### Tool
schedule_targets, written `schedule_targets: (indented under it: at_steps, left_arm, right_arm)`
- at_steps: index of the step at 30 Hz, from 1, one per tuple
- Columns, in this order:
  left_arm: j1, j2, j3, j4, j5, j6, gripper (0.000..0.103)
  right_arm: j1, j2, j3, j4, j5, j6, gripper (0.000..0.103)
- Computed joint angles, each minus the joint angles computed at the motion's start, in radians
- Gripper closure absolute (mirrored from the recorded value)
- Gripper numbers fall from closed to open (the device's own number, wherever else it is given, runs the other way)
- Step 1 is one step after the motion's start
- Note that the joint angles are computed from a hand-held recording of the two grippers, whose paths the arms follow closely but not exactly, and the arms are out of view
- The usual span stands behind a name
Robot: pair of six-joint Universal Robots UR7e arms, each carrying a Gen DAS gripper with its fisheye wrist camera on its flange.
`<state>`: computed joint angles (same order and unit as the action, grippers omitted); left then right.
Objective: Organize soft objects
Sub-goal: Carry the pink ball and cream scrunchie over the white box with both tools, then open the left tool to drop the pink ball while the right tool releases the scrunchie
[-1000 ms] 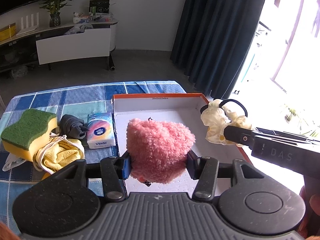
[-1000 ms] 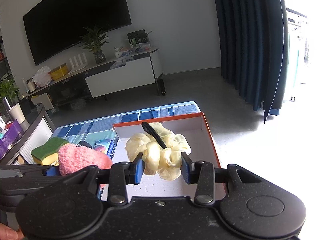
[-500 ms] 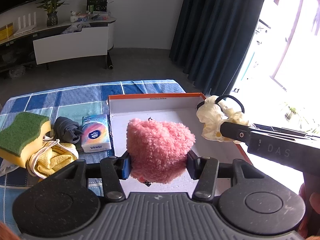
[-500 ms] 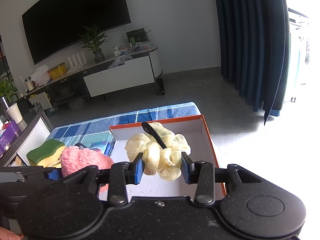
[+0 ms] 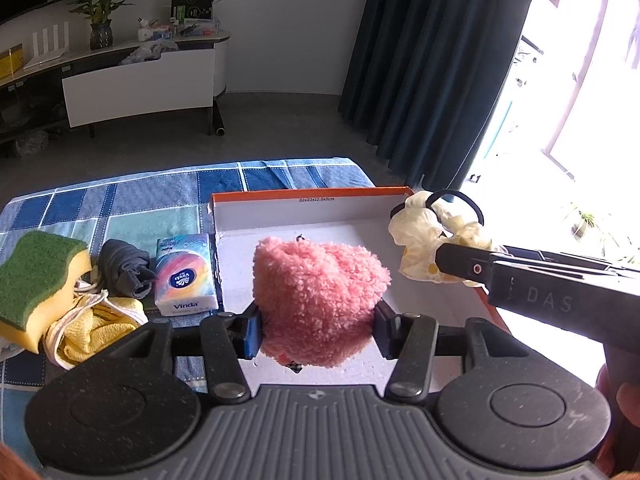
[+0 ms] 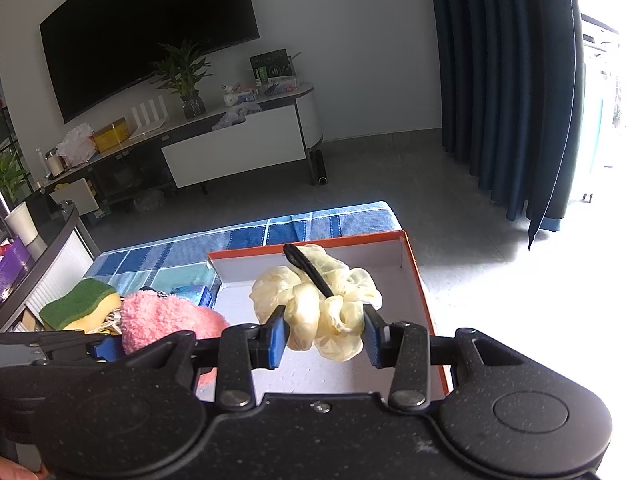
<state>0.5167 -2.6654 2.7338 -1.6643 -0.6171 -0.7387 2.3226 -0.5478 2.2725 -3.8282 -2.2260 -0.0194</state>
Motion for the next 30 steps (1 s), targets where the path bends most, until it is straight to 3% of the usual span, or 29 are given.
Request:
schedule_targets:
  at_steps: [10,13,17,22,24,26,29,30]
  left_arm:
    - [0.142,0.191,0.037,-0.405,-0.025,0.222,0.050]
    - [0.177,0.253,0.042,-0.514,-0.035,0.274,0.050]
    - [0.204,0.309,0.045,-0.604,-0.045,0.315,0.049]
    - [0.228,0.375,0.052,-0.715,-0.068,0.362,0.047]
    - [0.236,0.385,0.055,-0.743,-0.091,0.378,0.043]
    - [0.233,0.386,0.058,-0.747,-0.098,0.379,0.033]
    - [0.191,0.340,0.065,-0.675,-0.073,0.340,0.015]
    - [0.175,0.317,0.065,-0.642,-0.068,0.326,0.014]
  right_arm:
    - [-0.026,0.018,-0.045,0.033,-0.008,-0.023,0.052]
    - [-0.032,0.031,-0.066,0.039,-0.019,-0.036,0.046]
    - [-0.048,0.043,-0.092,0.020,-0.019,-0.075,0.025]
    - [-0.047,0.040,-0.089,-0.024,-0.027,-0.087,0.024]
    - [-0.046,0.032,-0.076,-0.040,-0.024,-0.085,0.024]
    - [-0.041,0.025,-0.061,-0.060,-0.028,-0.080,0.024]
    - [-0.034,0.008,-0.043,-0.075,-0.025,-0.071,0.024]
    - [-0.030,0.004,-0.038,-0.076,-0.025,-0.067,0.024]
